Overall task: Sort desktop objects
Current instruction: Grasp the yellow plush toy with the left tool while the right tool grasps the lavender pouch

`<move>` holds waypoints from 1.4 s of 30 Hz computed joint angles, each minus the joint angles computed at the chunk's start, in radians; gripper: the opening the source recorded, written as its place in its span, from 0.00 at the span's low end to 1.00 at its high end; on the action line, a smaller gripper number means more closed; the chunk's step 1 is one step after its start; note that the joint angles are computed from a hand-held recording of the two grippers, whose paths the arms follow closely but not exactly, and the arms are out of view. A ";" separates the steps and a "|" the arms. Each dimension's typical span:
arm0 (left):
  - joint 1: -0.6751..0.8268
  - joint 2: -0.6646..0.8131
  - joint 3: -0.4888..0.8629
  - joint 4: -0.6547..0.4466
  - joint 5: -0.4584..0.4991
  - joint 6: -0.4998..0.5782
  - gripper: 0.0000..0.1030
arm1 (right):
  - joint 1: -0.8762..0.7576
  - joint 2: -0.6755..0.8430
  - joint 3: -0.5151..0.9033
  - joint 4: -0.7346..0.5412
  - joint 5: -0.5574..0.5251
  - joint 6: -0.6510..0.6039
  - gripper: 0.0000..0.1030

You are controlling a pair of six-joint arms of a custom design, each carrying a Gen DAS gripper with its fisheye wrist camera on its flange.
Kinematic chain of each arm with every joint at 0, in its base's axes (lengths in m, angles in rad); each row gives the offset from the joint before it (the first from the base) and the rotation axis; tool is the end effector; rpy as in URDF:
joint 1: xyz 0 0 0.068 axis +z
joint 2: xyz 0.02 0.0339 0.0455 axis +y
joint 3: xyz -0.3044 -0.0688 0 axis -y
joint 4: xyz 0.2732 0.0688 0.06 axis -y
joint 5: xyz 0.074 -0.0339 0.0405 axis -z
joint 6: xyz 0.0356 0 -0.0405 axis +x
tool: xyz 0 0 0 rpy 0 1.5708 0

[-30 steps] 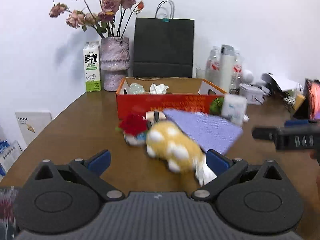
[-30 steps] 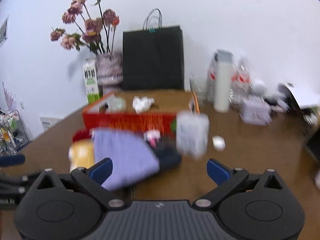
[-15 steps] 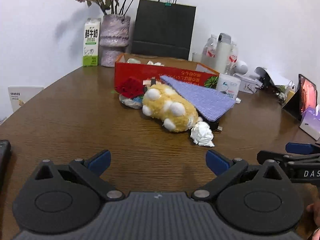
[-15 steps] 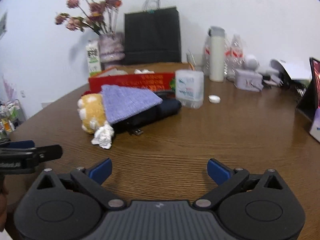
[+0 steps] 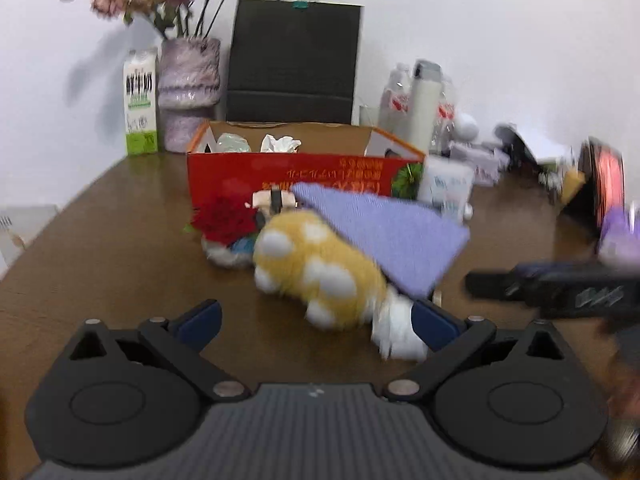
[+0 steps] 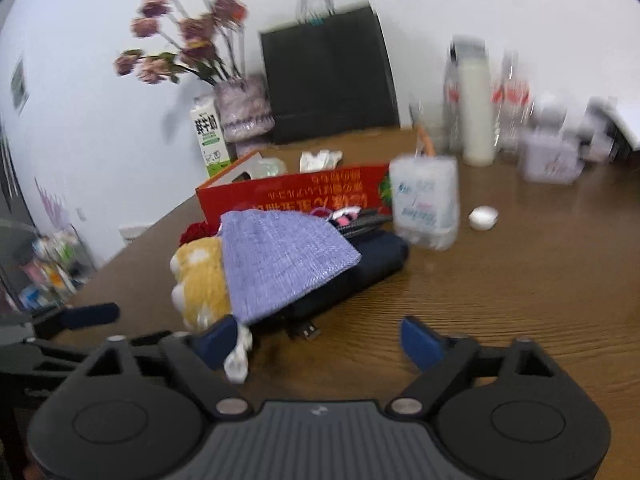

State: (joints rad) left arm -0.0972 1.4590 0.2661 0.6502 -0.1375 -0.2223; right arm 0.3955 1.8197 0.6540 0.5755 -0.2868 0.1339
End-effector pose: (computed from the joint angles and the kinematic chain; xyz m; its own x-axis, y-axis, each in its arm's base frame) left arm 0.2355 -0.0181 0.1278 -0.4968 -0.1710 -0.8509 -0.1335 0.9838 -0.1197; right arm 0.3169 0.1432 0.1209 -0.5873 -0.1064 -0.8024 -0.5126 0.8161 0.2669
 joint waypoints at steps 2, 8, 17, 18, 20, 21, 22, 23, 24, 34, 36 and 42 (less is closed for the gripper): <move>0.056 0.040 0.049 0.024 0.082 -0.045 1.00 | -0.008 0.071 0.102 -0.041 -0.041 0.047 0.66; 0.089 0.176 0.224 -0.083 0.065 -0.076 0.84 | -0.001 0.164 0.244 -0.073 -0.018 0.133 0.04; 0.098 0.177 0.268 -0.160 0.097 -0.026 0.57 | -0.020 -0.140 -0.137 0.152 0.150 0.043 0.02; 0.087 0.173 0.270 -0.166 0.074 -0.026 0.53 | -0.037 -0.165 -0.175 0.151 0.144 0.050 0.02; 0.055 0.117 0.268 -0.232 0.013 -0.044 0.48 | -0.075 -0.185 -0.225 0.158 0.109 0.067 0.03; 0.042 0.078 0.244 -0.227 -0.006 -0.049 0.46 | -0.093 -0.192 -0.243 0.155 0.099 0.076 0.03; 0.031 0.023 0.214 -0.234 -0.024 -0.060 0.46 | -0.101 -0.205 -0.258 0.143 0.106 0.077 0.03; 0.023 -0.053 0.181 -0.266 -0.037 -0.078 0.46 | -0.107 -0.221 -0.268 0.120 0.111 0.065 0.03; 0.024 -0.110 0.158 -0.296 -0.032 -0.091 0.46 | -0.116 -0.225 -0.281 0.113 0.109 0.048 0.03; -0.004 -0.513 -0.001 -0.687 -0.089 -0.142 0.77 | -0.137 -0.252 -0.358 0.035 0.070 0.022 0.38; 0.007 -0.515 0.012 -0.669 -0.088 -0.078 0.84 | -0.149 -0.268 -0.351 0.044 0.075 0.003 0.62; 0.050 -0.222 0.126 -0.582 0.066 0.105 0.77 | -0.107 -0.156 -0.173 -0.042 0.096 -0.073 0.59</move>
